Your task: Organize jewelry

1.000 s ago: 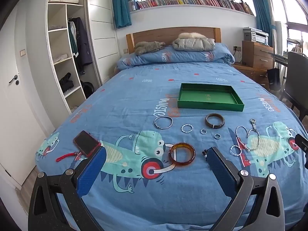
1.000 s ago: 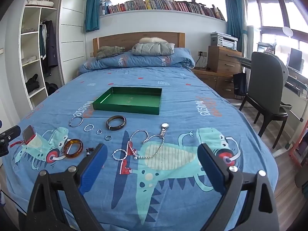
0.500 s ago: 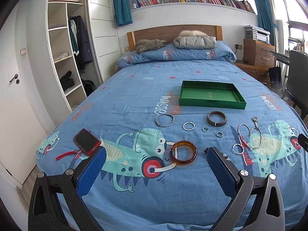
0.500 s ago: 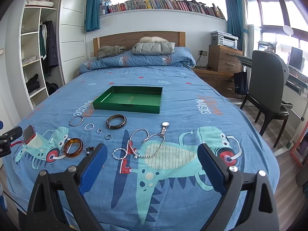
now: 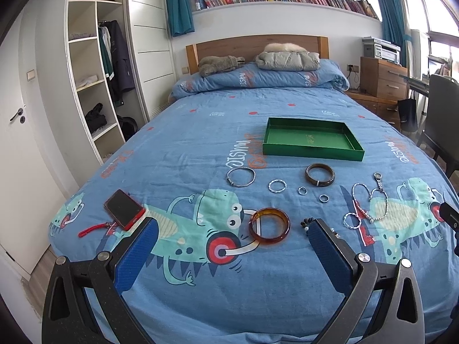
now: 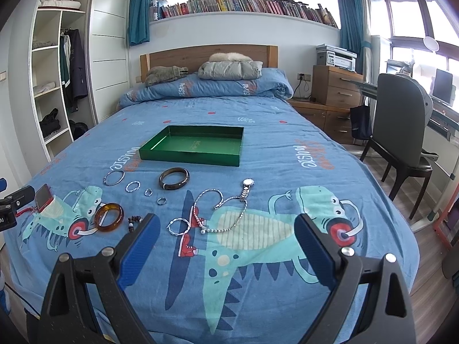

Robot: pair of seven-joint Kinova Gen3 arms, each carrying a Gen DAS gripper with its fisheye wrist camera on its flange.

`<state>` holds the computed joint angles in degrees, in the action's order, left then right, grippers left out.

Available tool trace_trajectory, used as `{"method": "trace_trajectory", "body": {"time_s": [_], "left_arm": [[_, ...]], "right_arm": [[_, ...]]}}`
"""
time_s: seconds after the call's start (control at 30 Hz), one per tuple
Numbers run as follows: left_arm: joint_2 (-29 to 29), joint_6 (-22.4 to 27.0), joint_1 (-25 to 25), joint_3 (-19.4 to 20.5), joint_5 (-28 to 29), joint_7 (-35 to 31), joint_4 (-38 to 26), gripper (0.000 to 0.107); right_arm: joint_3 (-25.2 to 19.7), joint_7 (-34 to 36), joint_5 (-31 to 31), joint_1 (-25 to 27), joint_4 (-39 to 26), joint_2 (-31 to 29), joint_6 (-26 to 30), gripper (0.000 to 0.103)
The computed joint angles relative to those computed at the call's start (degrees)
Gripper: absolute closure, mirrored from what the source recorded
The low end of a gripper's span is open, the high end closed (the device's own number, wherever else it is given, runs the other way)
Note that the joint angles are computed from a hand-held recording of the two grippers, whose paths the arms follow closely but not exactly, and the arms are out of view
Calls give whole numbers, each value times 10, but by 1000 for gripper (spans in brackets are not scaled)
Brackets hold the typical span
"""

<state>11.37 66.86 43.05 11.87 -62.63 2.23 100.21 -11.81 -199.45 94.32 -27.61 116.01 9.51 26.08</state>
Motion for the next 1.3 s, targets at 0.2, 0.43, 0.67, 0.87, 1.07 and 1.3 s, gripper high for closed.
{"method": "trace_trajectory", "body": {"time_s": [0.2, 0.43, 0.67, 0.87, 1.07, 1.3], "left_arm": [[3, -6, -2, -1, 1, -1, -3, 5], [11, -6, 1, -6, 1, 2, -9, 5], [9, -4, -1, -8, -6, 7, -2, 5], [14, 1, -1, -10, -5, 6, -4, 5], [15, -12, -9, -12, 3, -4, -2, 5], [16, -30, -13, -16, 5, -14, -1, 5]], "right_arm": [[0, 0, -2, -1, 0, 0, 0, 8], [2, 0, 1, 3, -5, 10, -10, 8], [0, -6, 8, 6, -6, 14, -12, 8], [-1, -3, 9, 9, -9, 19, -16, 9], [-2, -5, 12, 14, -12, 25, -26, 9], [-7, -15, 25, 23, -15, 29, -35, 9]]}}
